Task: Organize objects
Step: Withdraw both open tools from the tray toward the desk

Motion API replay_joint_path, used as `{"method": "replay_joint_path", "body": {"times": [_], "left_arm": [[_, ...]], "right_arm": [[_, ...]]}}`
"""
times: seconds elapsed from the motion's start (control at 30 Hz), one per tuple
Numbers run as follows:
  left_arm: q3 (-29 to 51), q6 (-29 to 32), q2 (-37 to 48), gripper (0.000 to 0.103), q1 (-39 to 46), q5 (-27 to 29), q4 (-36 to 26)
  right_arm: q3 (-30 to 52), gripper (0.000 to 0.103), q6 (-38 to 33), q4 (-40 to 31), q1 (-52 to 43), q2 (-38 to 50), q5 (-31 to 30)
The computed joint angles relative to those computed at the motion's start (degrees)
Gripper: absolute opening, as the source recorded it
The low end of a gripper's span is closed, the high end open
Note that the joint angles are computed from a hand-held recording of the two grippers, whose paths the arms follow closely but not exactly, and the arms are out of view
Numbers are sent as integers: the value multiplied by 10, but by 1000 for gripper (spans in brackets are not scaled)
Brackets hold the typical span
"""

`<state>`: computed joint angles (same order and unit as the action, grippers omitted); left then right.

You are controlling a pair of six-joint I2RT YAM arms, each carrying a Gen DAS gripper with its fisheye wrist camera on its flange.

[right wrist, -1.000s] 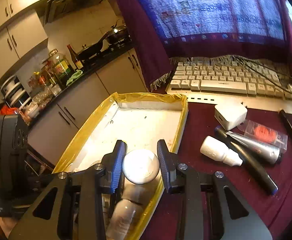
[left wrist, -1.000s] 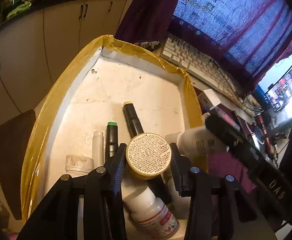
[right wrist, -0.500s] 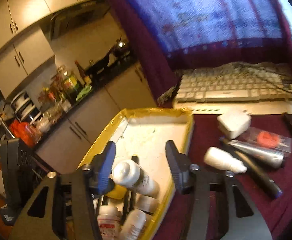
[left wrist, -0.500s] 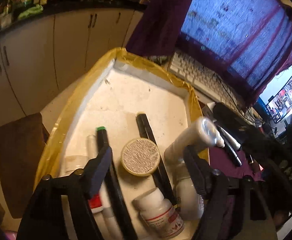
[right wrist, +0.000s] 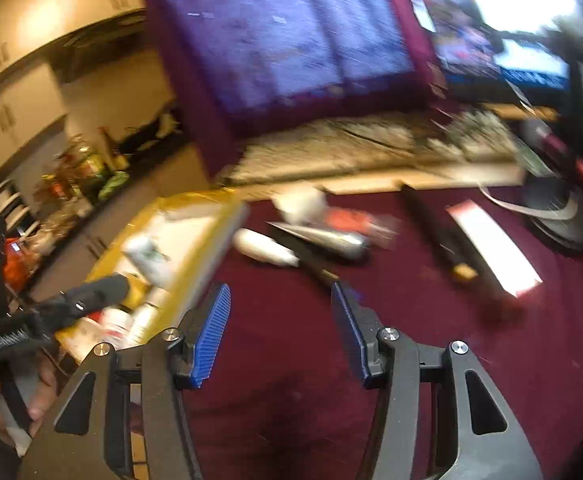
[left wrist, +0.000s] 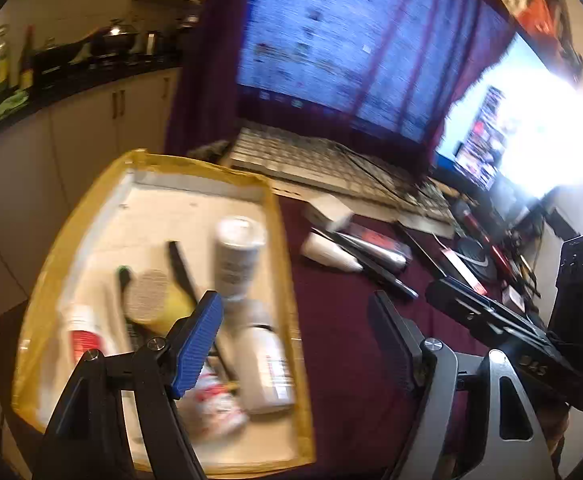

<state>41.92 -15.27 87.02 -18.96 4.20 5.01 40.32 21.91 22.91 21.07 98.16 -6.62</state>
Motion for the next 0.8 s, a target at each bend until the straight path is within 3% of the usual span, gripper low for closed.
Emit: {"method": "replay_joint_path", "body": {"times": [0.07,0.23,0.37,0.57,0.6,0.8], "left_arm": [[20,-4,15,69,-16,3,-13],[59,-13,45,69,-52,-1,-33],[92,-29,73,69,-60,10,-55],[105,-42,80,69,-68,-17,-80],[105,-41,79,69,-68,-20,-83],[119,-32,84,69,-61,-22,-96]], "right_arm": [[-8,52,-17,-24,-19,-10,12],[22,52,-69,-75,-63,-9,-41],[122,51,-137,-154,-21,57,2],[252,27,-165,-232,23,160,36],[264,16,-160,-244,27,171,50],[155,12,-143,-185,38,106,18]]}}
